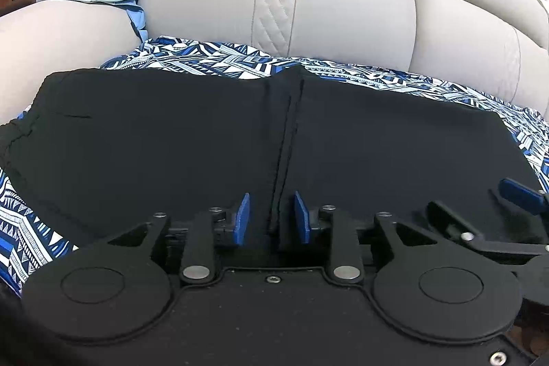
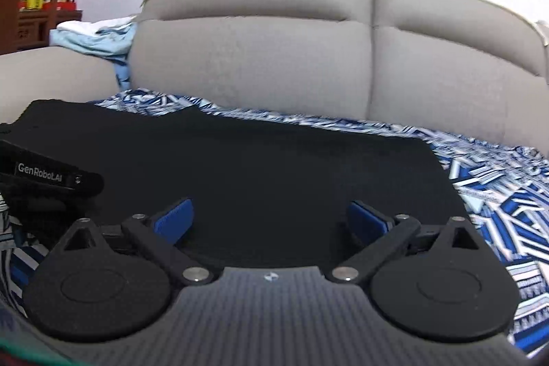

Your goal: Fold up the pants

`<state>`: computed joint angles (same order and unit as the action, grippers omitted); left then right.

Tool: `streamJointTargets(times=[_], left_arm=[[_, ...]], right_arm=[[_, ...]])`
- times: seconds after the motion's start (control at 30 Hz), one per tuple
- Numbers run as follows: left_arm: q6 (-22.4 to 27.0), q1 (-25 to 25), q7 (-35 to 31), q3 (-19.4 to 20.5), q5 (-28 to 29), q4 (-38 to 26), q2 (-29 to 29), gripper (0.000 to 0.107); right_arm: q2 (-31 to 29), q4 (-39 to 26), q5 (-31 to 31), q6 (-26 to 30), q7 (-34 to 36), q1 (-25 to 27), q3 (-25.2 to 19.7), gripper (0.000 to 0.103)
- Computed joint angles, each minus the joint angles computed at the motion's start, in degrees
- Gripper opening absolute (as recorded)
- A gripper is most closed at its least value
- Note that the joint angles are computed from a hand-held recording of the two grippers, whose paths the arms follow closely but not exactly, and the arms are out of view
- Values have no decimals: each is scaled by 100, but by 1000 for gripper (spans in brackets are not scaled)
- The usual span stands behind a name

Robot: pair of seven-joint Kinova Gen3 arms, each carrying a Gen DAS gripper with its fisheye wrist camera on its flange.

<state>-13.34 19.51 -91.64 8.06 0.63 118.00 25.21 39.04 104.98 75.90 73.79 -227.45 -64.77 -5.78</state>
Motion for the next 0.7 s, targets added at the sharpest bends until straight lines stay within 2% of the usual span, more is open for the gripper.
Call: streamJointTargets(times=[0.2, 0.37, 0.57, 0.7], left_arm=[[-24, 25, -31, -32, -2, 5, 3, 31], [82, -36, -10, 22, -38, -48, 1, 33], [88, -179, 23, 139, -175, -62, 18, 35], [122, -171, 15, 131, -196, -82, 21, 35]], right_arm=[[-24, -122, -230, -163, 274, 148, 33, 103], [-290, 117, -555, -243, 255, 356, 75, 103], [-836, 428, -1012, -545, 660, 981, 43, 103], [-1213, 596, -1125, -1122, 1196, 1561, 46, 103]])
